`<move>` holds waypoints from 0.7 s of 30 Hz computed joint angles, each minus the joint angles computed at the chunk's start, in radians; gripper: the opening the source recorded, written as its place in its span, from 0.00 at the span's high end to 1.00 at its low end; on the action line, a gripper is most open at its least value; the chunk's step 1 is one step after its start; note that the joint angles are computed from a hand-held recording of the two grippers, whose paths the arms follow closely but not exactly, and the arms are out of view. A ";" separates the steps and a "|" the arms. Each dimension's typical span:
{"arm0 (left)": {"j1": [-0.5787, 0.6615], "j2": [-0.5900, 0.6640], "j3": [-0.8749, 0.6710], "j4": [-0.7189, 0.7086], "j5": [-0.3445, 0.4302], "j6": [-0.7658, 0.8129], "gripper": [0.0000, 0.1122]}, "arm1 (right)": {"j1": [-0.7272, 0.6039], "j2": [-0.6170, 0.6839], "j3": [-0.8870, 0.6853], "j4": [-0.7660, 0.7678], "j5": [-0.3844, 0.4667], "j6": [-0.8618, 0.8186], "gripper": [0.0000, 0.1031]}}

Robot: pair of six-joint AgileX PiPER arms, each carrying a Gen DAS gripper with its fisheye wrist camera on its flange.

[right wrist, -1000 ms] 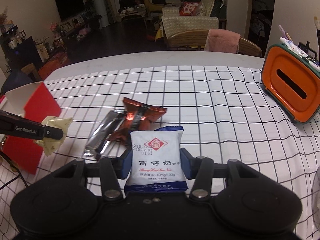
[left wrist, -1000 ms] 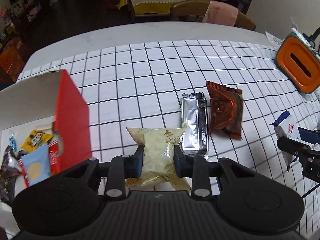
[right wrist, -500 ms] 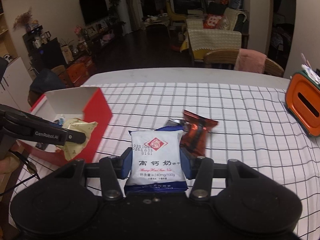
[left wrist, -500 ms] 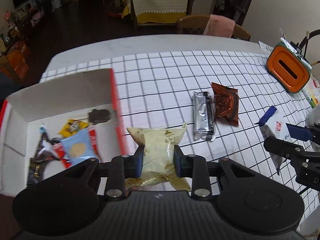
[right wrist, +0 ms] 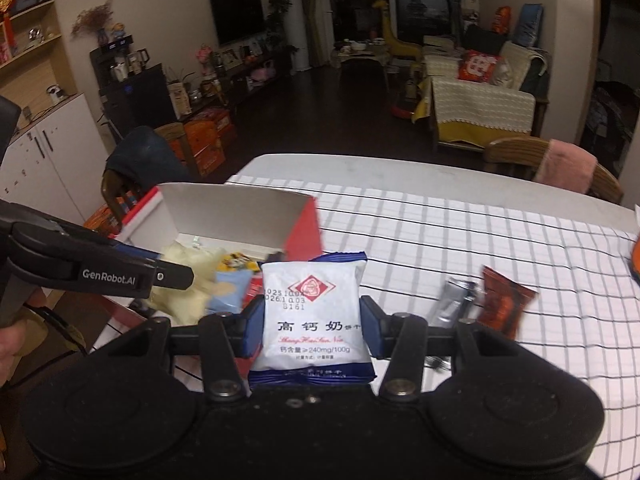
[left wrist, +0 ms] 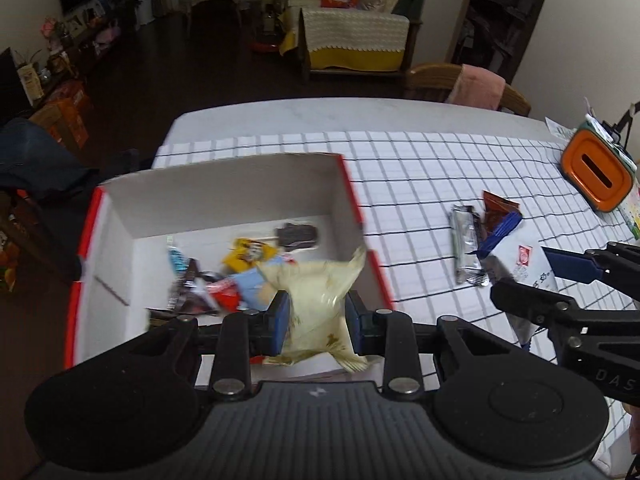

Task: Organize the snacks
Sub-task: 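Open both tools to release the white packet and cream wrapper into the box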

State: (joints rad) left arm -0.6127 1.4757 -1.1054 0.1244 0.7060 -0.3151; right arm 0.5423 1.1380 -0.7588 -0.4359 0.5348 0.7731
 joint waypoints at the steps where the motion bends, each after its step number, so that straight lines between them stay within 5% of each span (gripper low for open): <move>1: 0.022 -0.010 0.007 -0.013 -0.003 0.025 0.74 | 0.020 0.025 -0.016 -0.022 -0.001 0.030 0.54; 12: 0.255 -0.034 0.089 -0.152 -0.047 0.262 0.74 | 0.122 0.279 -0.174 -0.154 -0.009 0.206 0.54; 21: 0.406 -0.047 0.160 -0.253 -0.085 0.412 0.74 | 0.119 0.540 -0.371 -0.065 -0.014 0.095 0.54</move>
